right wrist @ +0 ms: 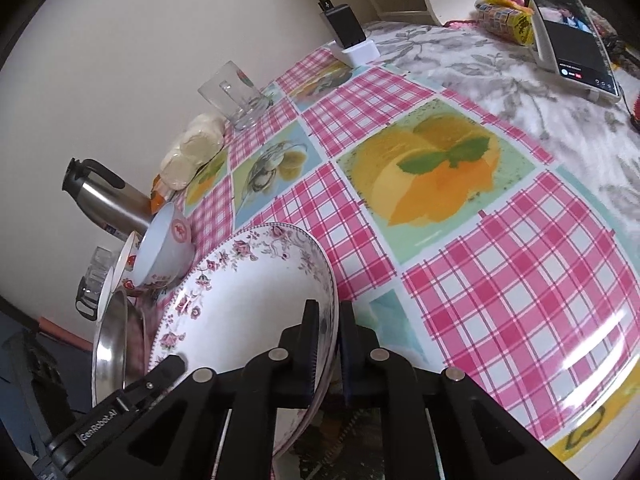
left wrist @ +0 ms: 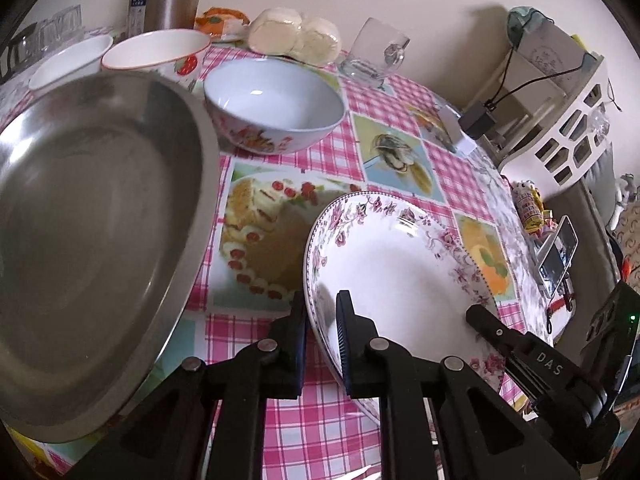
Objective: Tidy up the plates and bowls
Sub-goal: 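Lift the floral plate with both tools and carry it over the steel basin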
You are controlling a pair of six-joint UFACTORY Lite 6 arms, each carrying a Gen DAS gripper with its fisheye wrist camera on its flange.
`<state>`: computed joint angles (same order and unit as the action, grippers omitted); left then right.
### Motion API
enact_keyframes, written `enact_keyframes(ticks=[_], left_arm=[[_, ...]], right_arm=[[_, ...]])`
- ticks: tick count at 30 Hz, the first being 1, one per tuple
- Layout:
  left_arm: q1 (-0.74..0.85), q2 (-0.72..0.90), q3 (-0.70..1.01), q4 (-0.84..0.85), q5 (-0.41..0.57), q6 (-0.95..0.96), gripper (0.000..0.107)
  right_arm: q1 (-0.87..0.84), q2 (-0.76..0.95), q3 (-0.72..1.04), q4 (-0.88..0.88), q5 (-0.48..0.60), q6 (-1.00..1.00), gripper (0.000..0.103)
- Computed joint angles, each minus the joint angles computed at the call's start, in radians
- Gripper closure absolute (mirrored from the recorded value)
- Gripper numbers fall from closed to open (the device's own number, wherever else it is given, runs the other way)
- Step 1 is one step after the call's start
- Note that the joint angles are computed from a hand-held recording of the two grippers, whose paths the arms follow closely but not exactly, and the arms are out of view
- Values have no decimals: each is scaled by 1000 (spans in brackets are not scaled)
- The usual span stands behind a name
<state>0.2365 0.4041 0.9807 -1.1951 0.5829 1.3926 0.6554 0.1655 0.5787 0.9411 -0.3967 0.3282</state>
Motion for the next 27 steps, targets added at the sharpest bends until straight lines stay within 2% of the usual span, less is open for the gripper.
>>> enact_keyframes(ticks=[5,10,16,22,27], left_arm=[[17,-21,16,7,45,-9,93],[49,-84,21,1,120,-1,93],[118,-119,84,21,239,-13,93],[203,-89,176,48,333,-34,93],[270,-22,284,92,390,-54,93]], right_arm=[[15,-35,-7,53,-18,-44,93],[75,-125,7,338,-81,-318,93],[166,-185,75,582,-198,-559,92],[245,-125,227,715,-304,-716,92],[256,-43,340,744,-300,-768,92]])
